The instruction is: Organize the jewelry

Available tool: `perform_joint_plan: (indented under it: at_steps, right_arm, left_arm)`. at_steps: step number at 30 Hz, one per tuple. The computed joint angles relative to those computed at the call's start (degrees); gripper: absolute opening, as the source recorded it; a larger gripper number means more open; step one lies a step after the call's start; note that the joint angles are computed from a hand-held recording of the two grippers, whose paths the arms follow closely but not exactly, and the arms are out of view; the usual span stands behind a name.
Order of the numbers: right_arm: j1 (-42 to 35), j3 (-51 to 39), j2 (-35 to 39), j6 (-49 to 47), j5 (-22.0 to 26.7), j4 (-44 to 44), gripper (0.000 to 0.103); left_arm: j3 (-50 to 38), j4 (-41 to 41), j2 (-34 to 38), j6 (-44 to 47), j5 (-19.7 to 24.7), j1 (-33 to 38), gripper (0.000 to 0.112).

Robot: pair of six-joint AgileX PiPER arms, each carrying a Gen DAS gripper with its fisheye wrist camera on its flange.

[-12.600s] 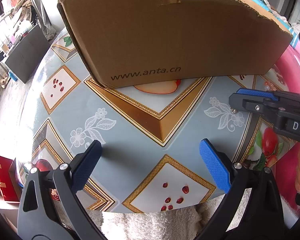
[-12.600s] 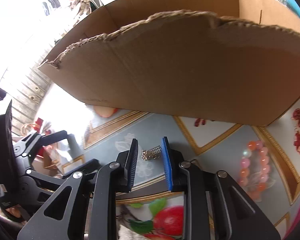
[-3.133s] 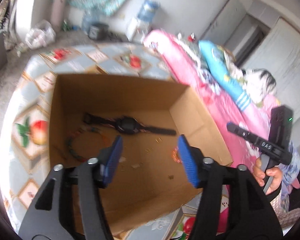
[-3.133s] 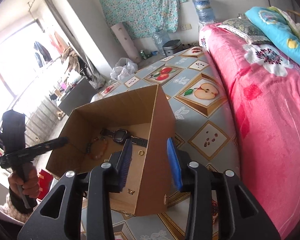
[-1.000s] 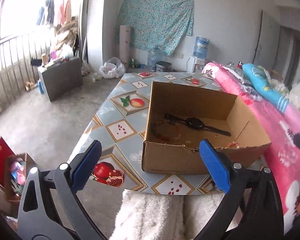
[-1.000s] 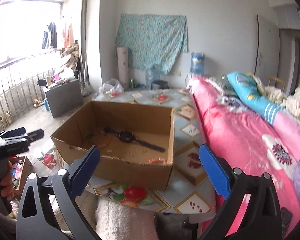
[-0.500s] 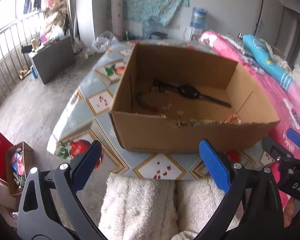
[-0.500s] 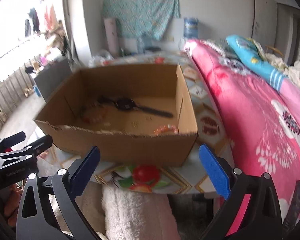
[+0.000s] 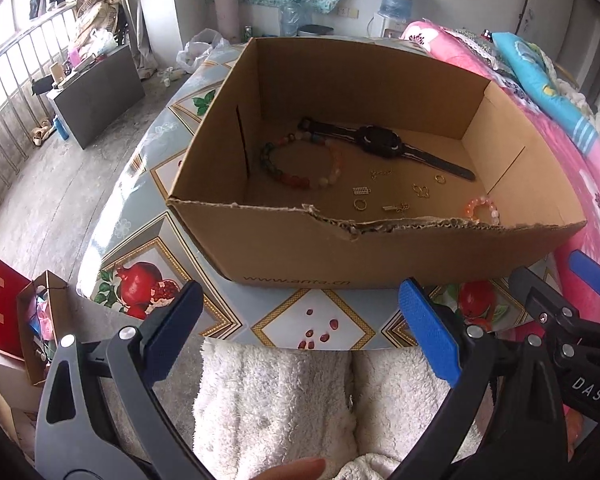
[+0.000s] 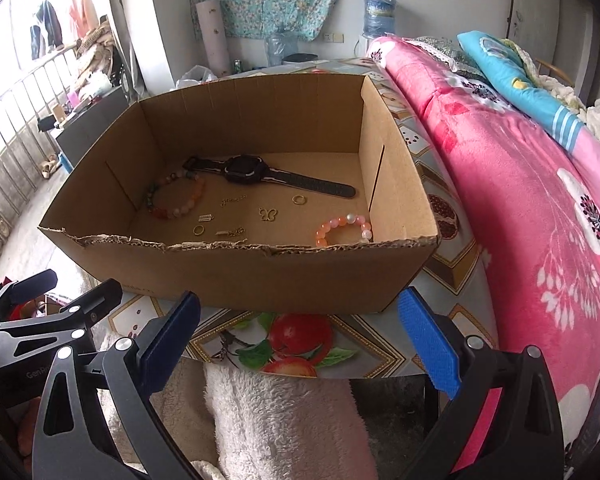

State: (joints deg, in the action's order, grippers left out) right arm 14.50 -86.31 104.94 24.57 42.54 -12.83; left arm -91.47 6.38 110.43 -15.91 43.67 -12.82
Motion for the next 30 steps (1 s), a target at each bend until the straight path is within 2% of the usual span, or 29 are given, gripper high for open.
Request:
perform_joint_plan:
  at_steps: [11, 30]
  right_arm:
    - [-0.65, -1.96, 2.11, -0.11, 0.80, -0.18, 0.096]
    - [-0.53, -2.72, 2.37, 0.39, 1.67, -0.96, 0.096]
  left_arm:
    - [-3.17, 0.44, 1.76, -0.35, 1.97, -0.51, 0.094]
    - [-4.46, 2.12, 2.59, -1.77, 2.80, -1.36, 0.094]
